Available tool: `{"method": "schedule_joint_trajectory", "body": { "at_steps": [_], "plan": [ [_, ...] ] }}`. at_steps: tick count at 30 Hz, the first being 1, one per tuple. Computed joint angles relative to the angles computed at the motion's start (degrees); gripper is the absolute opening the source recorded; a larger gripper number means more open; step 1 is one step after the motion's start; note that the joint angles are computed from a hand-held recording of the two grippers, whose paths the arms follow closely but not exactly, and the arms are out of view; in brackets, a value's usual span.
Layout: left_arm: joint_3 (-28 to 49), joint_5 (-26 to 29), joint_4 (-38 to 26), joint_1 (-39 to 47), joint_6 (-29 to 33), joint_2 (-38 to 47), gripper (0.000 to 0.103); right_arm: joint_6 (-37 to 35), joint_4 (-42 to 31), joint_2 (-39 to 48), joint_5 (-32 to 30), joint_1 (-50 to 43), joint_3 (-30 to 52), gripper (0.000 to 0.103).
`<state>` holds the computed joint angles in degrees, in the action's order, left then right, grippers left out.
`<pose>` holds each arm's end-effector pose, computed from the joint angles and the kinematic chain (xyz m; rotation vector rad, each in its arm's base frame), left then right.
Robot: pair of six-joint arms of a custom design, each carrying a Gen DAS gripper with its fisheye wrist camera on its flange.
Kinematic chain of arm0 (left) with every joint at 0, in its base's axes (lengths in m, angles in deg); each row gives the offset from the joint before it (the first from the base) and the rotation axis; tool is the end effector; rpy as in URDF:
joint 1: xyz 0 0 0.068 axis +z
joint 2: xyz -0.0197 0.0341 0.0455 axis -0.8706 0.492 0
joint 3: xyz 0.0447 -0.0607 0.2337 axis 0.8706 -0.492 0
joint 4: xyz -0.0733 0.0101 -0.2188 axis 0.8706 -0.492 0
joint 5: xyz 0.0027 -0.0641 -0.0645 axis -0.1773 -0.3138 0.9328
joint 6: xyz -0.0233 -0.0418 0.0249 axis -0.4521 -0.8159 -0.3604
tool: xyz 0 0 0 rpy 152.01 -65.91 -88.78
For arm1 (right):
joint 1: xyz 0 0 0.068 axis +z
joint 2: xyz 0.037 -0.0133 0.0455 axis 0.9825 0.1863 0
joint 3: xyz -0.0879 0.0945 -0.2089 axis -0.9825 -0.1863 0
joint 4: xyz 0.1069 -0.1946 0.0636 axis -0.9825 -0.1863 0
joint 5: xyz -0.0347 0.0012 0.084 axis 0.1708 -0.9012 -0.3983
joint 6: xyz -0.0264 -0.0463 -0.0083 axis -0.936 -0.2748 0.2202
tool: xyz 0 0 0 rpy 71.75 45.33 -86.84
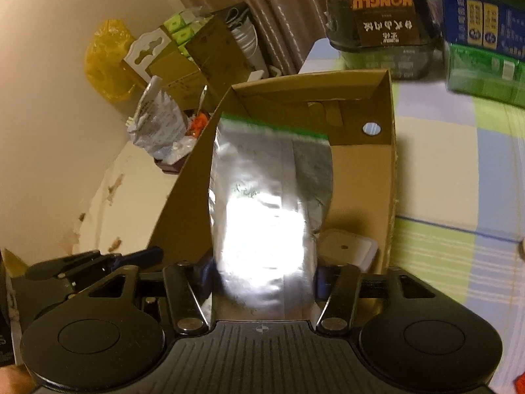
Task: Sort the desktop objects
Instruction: 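Release the foil bag and vitamin box into the cardboard box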
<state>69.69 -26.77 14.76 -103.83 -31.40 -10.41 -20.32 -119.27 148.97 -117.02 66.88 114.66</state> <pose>0.1599 -0.1289 0.1780 -0.1378 2.5041 0.0289 0.2211 -0.0246 0.1816 -0.7225 2.5408 0.8406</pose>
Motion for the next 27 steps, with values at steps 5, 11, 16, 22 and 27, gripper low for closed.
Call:
{"method": "schedule_joint_trajectory", "body": {
  "at_steps": [5,11,16,22,27],
  "plan": [
    [0.1,-1.3,-2.0,-1.8,-2.1,-1.4,0.033,-3.8,-3.2,-0.1,-3.2,-3.5,2.2,0.070],
    [0.7,-3.4,-4.4,-5.7,-6.3,-2.2,0.039,-13.6,-11.5,3.0,-5.2,-12.7,7.5,0.071],
    [3.0,-6.3,-7.8,-10.8,-11.5,-1.8,0.042,-25.9,-20.4,6.8,-6.2,-23.3,12.8,0.074],
    [8.7,-10.4,-13.5,-18.4,-17.9,0.6,0.043,-41.4,-29.6,14.4,-3.9,-36.5,20.7,0.079],
    [15.7,-14.2,-18.9,-25.4,-23.9,4.9,0.049,-51.9,-34.8,20.3,-2.2,-45.9,27.9,0.083]
  ]
}}
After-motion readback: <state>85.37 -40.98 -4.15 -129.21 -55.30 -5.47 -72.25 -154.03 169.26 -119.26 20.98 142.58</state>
